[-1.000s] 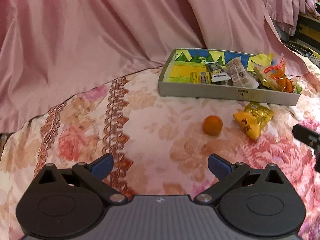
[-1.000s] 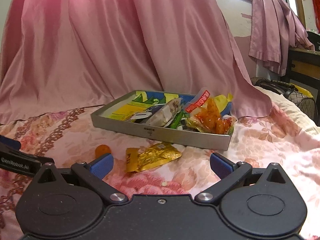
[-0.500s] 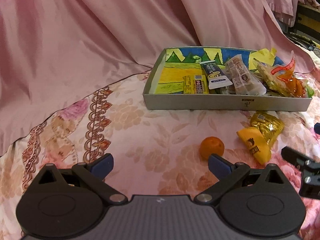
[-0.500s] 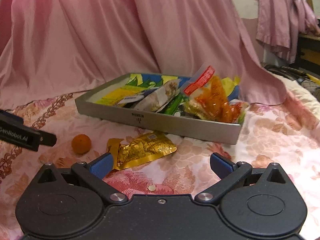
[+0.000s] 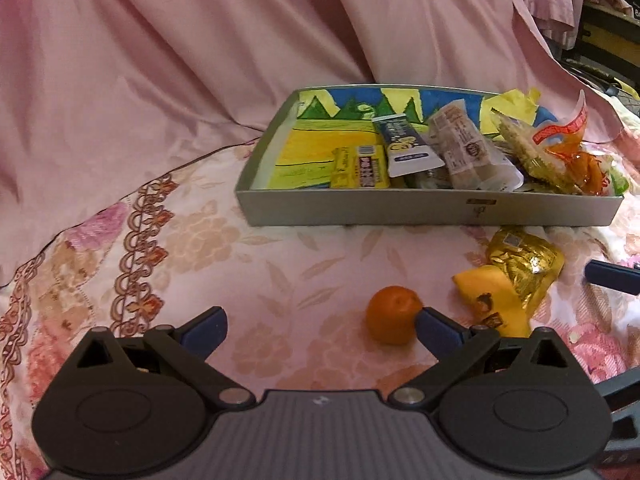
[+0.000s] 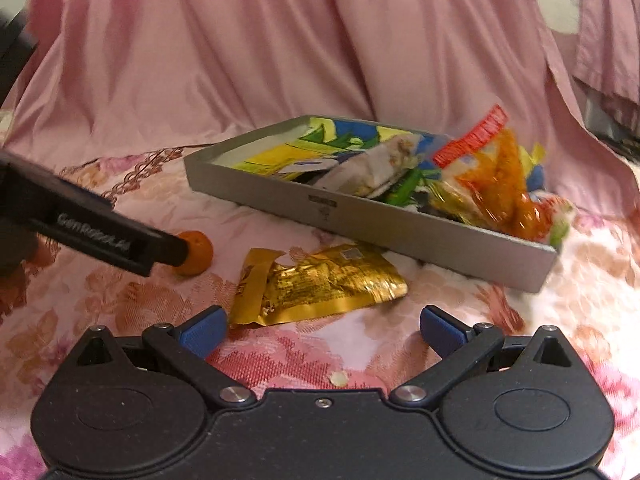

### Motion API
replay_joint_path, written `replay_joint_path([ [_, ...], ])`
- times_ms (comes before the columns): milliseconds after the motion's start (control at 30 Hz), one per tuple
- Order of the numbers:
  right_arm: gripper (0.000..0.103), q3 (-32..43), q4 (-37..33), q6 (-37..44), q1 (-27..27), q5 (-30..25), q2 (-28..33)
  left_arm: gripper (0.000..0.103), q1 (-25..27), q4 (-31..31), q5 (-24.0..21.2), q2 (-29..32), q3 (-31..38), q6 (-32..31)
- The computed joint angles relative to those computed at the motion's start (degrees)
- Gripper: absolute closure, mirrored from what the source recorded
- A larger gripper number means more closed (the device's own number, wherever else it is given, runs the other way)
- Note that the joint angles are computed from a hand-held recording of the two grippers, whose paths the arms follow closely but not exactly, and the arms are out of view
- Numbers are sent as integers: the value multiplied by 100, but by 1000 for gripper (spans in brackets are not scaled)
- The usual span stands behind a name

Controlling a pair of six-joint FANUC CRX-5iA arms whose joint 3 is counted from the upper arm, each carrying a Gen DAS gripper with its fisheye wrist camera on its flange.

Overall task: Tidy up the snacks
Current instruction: 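Close the left tool on the orange tangerine while the right tool grasps the gold foil pack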

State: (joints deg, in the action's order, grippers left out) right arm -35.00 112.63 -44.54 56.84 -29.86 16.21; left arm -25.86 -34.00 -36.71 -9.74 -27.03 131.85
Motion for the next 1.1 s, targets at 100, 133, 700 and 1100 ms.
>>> replay_joint_path([
  [100, 1, 106, 173, 191, -36, -32, 116, 0, 21, 85, 64, 64, 26, -150],
  [133, 1, 143, 162, 291, -20, -76, 162, 0, 41, 117, 103, 80, 26, -215],
  [700, 1, 482, 2622, -1327, -1172, 1185, 208, 21, 652, 1590, 1160, 70, -533, -1803],
  [1100, 1, 500, 2914, -1545, -1280, 1324, 170, 66, 806, 2264, 1486, -49, -814, -2650],
])
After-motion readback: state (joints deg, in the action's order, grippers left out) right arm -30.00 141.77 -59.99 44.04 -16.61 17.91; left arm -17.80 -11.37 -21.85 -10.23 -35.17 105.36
